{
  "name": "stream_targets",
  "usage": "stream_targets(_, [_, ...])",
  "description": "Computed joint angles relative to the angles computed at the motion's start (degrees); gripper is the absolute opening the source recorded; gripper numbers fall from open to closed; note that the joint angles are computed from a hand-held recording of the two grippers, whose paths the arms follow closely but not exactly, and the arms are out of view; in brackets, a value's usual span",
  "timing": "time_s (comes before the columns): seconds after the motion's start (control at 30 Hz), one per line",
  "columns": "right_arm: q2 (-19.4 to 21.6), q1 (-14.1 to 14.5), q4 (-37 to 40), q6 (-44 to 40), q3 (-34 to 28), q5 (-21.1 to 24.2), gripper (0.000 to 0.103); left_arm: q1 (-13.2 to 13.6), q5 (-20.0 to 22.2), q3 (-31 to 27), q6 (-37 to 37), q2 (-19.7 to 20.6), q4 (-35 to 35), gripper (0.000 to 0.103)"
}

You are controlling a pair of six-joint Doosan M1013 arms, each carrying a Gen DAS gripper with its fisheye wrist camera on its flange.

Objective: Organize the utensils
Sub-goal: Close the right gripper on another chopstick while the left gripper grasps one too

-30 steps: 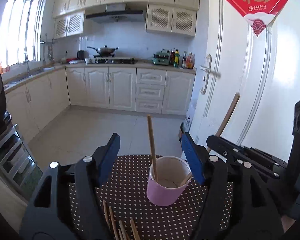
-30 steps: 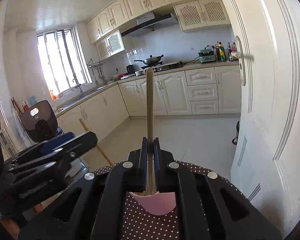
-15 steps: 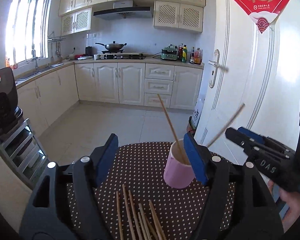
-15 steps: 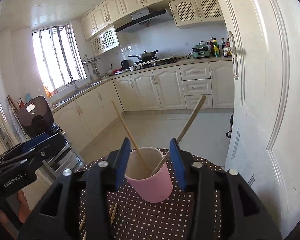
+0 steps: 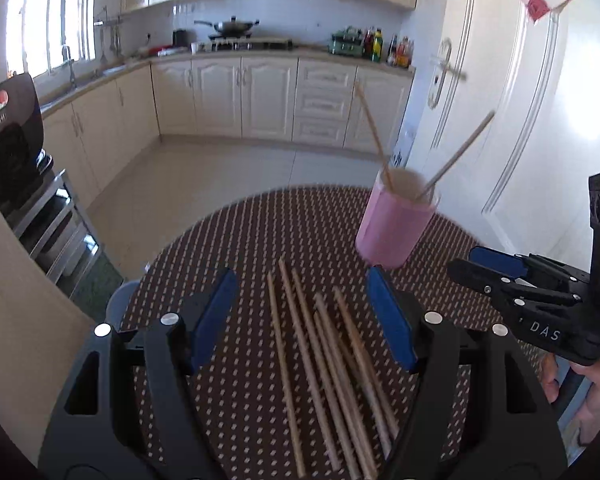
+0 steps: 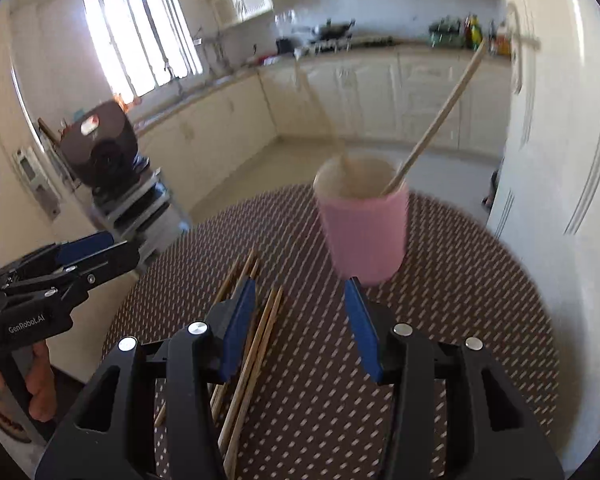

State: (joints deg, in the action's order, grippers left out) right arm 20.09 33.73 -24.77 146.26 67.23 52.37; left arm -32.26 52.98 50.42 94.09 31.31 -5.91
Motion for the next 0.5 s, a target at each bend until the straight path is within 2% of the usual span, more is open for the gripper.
stream_targets(0.1, [2.24,-0.10,6.17,-5.39,-1.81,3.71,0.044,0.32,3.16,0.51,0.21,0.19,1.12,0.068])
stream_targets(0.2, [3.39,-0.74,13.22,-8.90,-1.72,4.18,0.043,0.75,4.29,1.80,-0.36,0.01,1.70,0.068])
stream_targets(0.23, [3.74,-0.92,14.83,-9.85,-1.76,4.51,0.038,0.88,4.31,2.37,-0.28,-0.17,1.65,0.068])
stream_targets(0.37, [5.06,-0.73,16.07,-10.61,-2.59,5.87,0.031,1.42,5.54,3.34,0.50,-0.13,0.53,0.068])
stream_targets(0.5, [5.55,-1.00,17.04,-10.65,-2.89,5.63,0.029,1.59,5.94,4.04,1.14,0.00,0.19,0.068])
